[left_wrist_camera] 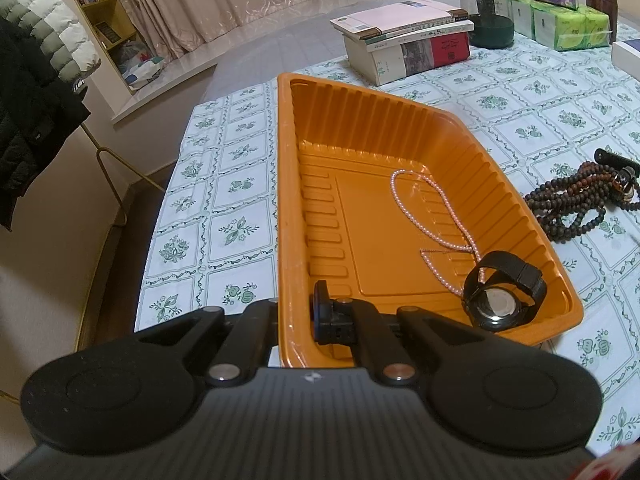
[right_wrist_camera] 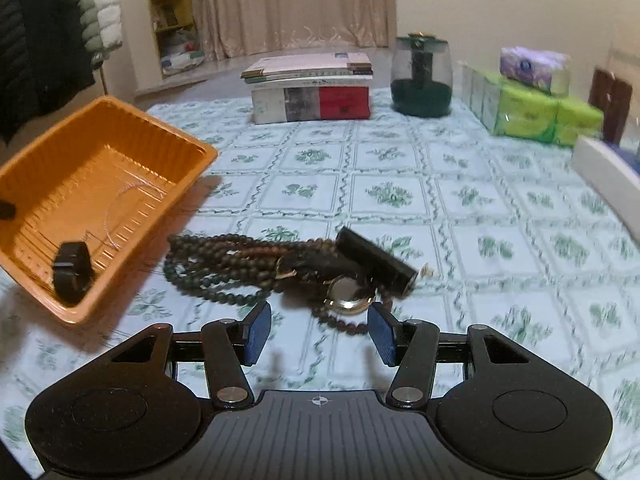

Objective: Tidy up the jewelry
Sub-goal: 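Grasp the gold-faced watch with the right gripper and carry it to the tray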

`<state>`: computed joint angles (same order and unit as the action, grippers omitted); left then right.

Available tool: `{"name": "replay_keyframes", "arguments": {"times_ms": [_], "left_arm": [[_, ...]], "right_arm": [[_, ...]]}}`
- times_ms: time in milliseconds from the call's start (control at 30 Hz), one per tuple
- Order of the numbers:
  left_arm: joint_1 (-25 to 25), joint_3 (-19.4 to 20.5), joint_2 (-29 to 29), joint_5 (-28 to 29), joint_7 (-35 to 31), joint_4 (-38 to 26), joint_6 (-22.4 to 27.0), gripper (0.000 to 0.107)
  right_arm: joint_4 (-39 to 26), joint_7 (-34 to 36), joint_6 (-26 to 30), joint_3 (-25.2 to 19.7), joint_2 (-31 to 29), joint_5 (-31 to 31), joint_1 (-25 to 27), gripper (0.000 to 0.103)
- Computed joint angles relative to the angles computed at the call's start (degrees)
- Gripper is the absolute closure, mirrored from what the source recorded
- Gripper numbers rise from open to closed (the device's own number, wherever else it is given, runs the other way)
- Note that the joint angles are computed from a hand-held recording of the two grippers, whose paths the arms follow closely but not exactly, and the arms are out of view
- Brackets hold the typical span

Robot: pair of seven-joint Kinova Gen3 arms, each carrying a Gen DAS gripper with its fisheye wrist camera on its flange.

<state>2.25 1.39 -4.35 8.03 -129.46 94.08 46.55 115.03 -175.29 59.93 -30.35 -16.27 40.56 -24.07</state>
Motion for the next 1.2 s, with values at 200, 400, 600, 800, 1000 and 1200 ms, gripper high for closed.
{"name": "replay_keyframes", "arguments": {"times_ms": [200, 400, 600, 800, 1000, 1200], "left_arm": [[0.02, 0.08, 0.07, -0.23, 0.37, -0.10, 0.05, 0.105], [0.07, 0.08, 0.16, -0.28, 0.37, -0.13, 0.05, 0.105], [-0.13, -0.14, 0.62, 0.18, -0.79, -0.50, 0.45, 0.105], [-0.25, -0.06, 0.80, 0.32, -1.35, -0.80, 0.76, 0.105], [-0.34, -0.07, 0.78, 0.53, -1.58, -0.81, 0.82, 0.105], [-0.40, -0.11, 0.75, 0.70, -1.85, -0.70, 0.73, 0.105]], "right_arm": [[-0.30, 6.98, 0.77, 1.16, 5.22, 6.19, -2.98, 0.030], [-1.50, 13.86, 3.89, 3.87, 10.95, 10.99, -7.72, 0.031], [-2.61, 18.28, 6.87, 7.21, 13.93, 11.92, -12.25, 0.057], [-2.48, 17.77, 9.30, 8.54, 14.03, 13.65, -15.69, 0.072], [-3.21, 17.00, 10.91, 8.34, 13.27, 14.58, -17.11, 0.075], [-4.87, 14.97, 10.00, 7.73, 12.09, 16.80, -17.51, 0.075]]}}
